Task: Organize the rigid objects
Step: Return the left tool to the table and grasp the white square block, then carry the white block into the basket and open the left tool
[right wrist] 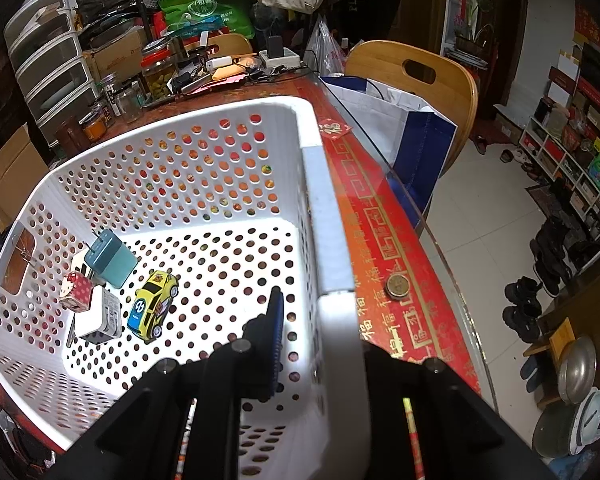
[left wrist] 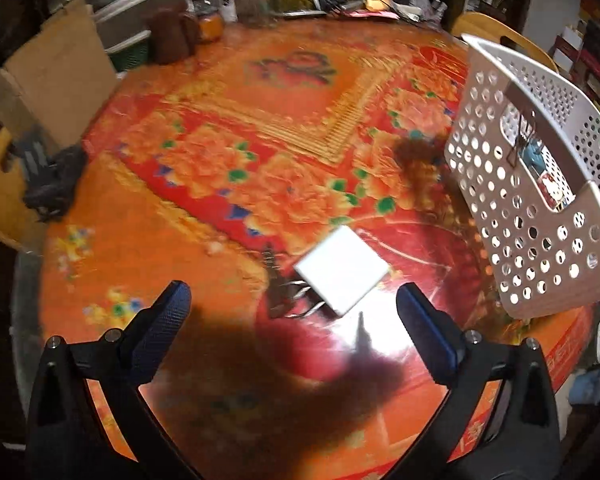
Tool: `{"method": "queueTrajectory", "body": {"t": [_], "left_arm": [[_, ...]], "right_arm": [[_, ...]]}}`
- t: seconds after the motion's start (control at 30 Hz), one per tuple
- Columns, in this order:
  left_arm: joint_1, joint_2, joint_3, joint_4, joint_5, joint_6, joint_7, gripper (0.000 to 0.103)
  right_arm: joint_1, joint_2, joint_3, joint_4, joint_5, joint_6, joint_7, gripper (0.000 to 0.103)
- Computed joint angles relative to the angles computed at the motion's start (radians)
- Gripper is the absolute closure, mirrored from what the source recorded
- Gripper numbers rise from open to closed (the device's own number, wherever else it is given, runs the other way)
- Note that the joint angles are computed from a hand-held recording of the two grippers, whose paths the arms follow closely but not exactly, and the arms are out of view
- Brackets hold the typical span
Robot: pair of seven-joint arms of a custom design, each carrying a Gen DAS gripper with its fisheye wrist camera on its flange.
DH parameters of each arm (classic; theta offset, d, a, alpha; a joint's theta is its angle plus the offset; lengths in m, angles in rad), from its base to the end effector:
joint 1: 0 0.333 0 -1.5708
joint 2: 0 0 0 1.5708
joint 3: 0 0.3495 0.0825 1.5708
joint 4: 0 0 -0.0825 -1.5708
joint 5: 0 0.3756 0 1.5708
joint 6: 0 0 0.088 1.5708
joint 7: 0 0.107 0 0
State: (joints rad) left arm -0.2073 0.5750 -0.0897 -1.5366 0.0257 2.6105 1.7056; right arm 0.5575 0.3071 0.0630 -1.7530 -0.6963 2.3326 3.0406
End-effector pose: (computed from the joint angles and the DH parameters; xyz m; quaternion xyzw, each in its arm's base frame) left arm 0.7231 -0.2068 0.4082 -0.5256 0.8137 -0.1973 0.1508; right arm 0.5538 0.3772 0.4617 -0.5141 0.8044 -0.2257 0.1939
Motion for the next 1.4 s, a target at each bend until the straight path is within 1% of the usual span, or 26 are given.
{"method": "queueTrajectory", "body": {"t": [0.07, 0.13, 0.2, 0.23, 0.27, 0.3, 0.4, 0.47, 0.5, 0.53, 0.73, 0.83, 0.9, 1.1, 1.23, 1.33, 1.4], "left_arm": [[-0.002, 0.024, -0.01, 0.03, 0.003, -0.013, 0.026, 0.003], [-0.014, 0.053, -0.011, 0.069, 0.017, -0.045, 0.052, 0.005], [-0.045, 0.094, 0.007, 0.142, 0.043, -0.097, 0.04, 0.013], [-0.051, 0.113, 0.011, 0.174, 0.05, -0.123, 0.039, 0.018], [-0.049, 0.126, 0.009, 0.194, 0.051, -0.143, 0.044, 0.021], [-0.046, 0.14, 0.007, 0.218, 0.048, -0.164, 0.047, 0.022], [-0.018, 0.169, -0.021, 0.274, 0.007, -0.216, 0.075, 0.027], [-0.012, 0.17, -0.026, 0.276, -0.005, -0.218, 0.087, 0.04], [-0.017, 0.166, -0.021, 0.269, -0.002, -0.21, 0.085, 0.043], [-0.021, 0.163, -0.018, 0.263, 0.0, -0.202, 0.084, 0.052], [-0.02, 0.182, -0.018, 0.296, -0.014, -0.214, 0.069, 0.056], [-0.02, 0.17, -0.016, 0.282, -0.016, -0.186, 0.063, 0.057], [-0.021, 0.151, -0.014, 0.255, -0.014, -0.148, 0.057, 0.057], [-0.02, 0.102, -0.01, 0.196, -0.015, -0.068, 0.044, 0.058], [-0.024, 0.046, -0.001, 0.137, -0.007, 0.001, 0.025, 0.058], [-0.04, -0.008, 0.02, 0.096, 0.02, 0.063, -0.006, 0.058], [-0.066, -0.047, 0.055, 0.072, 0.065, 0.116, -0.049, 0.058]], "right_arm": [[0.0, 0.0, 0.0, -0.001, 0.0, 0.002, 0.001, 0.088], [0.0, 0.0, 0.0, 0.0, 0.001, 0.002, 0.0, 0.088], [0.0, 0.0, -0.001, 0.0, 0.001, 0.002, 0.0, 0.088], [0.0, 0.0, -0.001, 0.0, 0.0, 0.001, 0.0, 0.088], [0.0, 0.0, -0.001, 0.0, 0.0, 0.001, 0.0, 0.088], [0.0, 0.0, -0.001, 0.0, 0.0, 0.001, 0.0, 0.088], [0.001, 0.0, -0.001, 0.0, -0.001, 0.002, 0.001, 0.088], [0.001, -0.001, -0.001, -0.001, 0.0, 0.002, 0.0, 0.088], [0.001, 0.0, -0.001, -0.001, -0.001, 0.002, 0.001, 0.088], [0.001, 0.0, -0.001, 0.0, -0.001, 0.002, 0.002, 0.088], [0.0, 0.0, -0.001, 0.0, 0.0, 0.001, 0.0, 0.088], [0.0, 0.0, -0.001, 0.0, 0.0, 0.001, 0.0, 0.088], [0.001, 0.0, -0.001, 0.0, -0.001, 0.001, 0.001, 0.088], [0.0, 0.0, -0.001, 0.0, 0.0, 0.002, 0.0, 0.088], [0.0, 0.001, 0.0, 0.002, 0.002, -0.002, -0.005, 0.088], [-0.001, 0.001, -0.001, 0.001, 0.003, -0.001, -0.007, 0.088], [-0.001, 0.001, -0.001, 0.001, 0.003, -0.001, -0.007, 0.088]]}}
